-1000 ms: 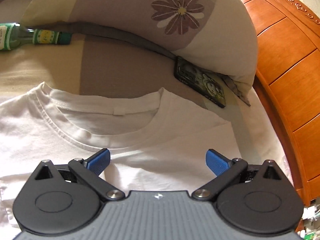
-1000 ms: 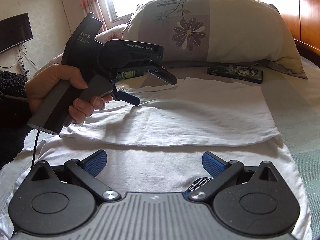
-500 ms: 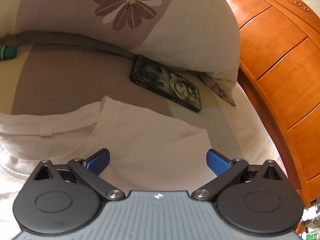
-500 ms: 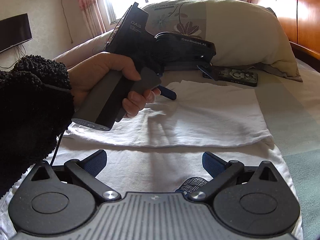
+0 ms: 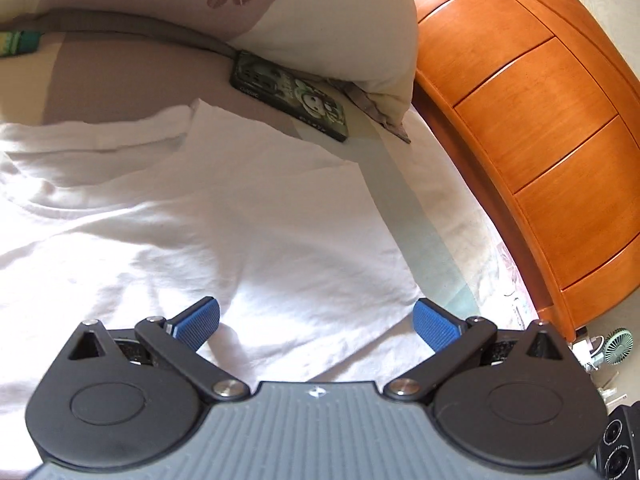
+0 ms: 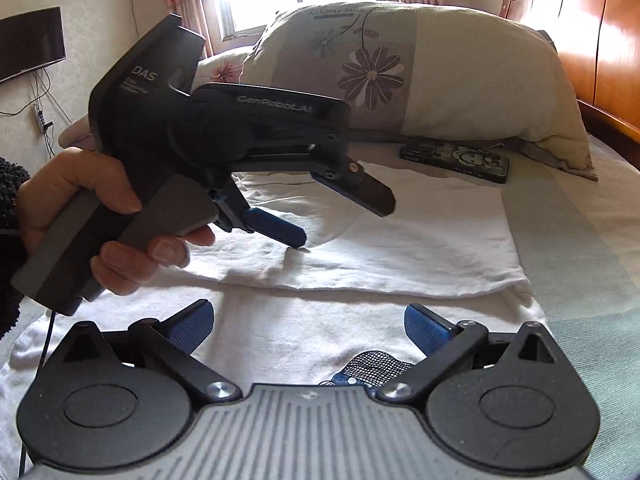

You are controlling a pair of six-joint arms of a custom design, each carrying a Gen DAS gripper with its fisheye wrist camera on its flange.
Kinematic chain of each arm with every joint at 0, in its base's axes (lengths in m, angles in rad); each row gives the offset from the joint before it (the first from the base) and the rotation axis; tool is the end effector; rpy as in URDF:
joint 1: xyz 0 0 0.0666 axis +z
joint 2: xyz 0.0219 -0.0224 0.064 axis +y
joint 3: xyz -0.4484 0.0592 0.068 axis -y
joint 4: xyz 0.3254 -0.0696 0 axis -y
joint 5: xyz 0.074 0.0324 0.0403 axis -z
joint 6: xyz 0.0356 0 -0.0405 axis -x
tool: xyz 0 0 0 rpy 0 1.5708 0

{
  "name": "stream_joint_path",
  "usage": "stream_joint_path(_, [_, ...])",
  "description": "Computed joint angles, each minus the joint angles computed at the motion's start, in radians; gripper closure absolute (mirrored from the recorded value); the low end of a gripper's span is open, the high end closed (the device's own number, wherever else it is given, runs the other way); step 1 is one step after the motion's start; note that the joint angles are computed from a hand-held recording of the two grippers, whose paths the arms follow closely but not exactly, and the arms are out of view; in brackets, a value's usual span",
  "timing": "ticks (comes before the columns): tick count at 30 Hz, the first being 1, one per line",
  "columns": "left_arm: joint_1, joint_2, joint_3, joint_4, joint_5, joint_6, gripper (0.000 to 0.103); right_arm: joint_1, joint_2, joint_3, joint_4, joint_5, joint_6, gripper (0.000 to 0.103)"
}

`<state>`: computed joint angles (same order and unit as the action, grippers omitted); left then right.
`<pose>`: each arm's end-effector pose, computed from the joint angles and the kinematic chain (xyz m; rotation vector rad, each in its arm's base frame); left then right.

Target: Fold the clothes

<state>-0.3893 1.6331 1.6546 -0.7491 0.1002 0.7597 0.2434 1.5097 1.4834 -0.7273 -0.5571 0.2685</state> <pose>0.4838 -0.2028 0.5080 -0.3884 2.3662 -0.6852 0.4454 0.1296 0.5023 -0.8382 2.1039 0.6305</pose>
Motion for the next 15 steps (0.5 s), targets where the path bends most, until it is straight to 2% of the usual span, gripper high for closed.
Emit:
stream_joint_path(2, [0.002, -0.030, -0.026, -0.005, -0.027, 0.015, 0.001, 0.003, -0.008, -0.009, 0.039, 0.029, 0.035, 0.000])
stream_joint_path(5, [0.007, -0.073, -0.071, -0.022, -0.066, 0.047, 0.001, 0.025, -0.008, -0.044, 0.191, 0.128, 0.124, 0.000])
stream_joint_path(7, [0.004, -0.093, -0.092, -0.040, -0.086, 0.060, 0.001, 0.052, 0.025, -0.036, 0.249, 0.201, 0.098, 0.000])
stream_joint_path(10, [-0.002, -0.117, -0.107, -0.067, -0.105, 0.061, 0.001, 0.062, 0.090, 0.051, 0.165, 0.164, -0.052, 0.000])
stream_joint_path(12, [-0.003, -0.137, -0.118, -0.086, -0.110, 0.048, 0.001, 0.062, 0.118, 0.086, 0.149, 0.148, -0.132, 0.000])
stream_joint_path(14, [-0.001, -0.152, -0.130, -0.095, -0.114, 0.039, 0.001, 0.068, 0.143, 0.109, 0.129, 0.192, -0.151, 0.000])
stream_joint_path(15, [0.002, -0.160, -0.139, -0.096, -0.115, 0.035, 0.001, 0.068, 0.158, 0.128, 0.092, 0.223, -0.159, 0.000])
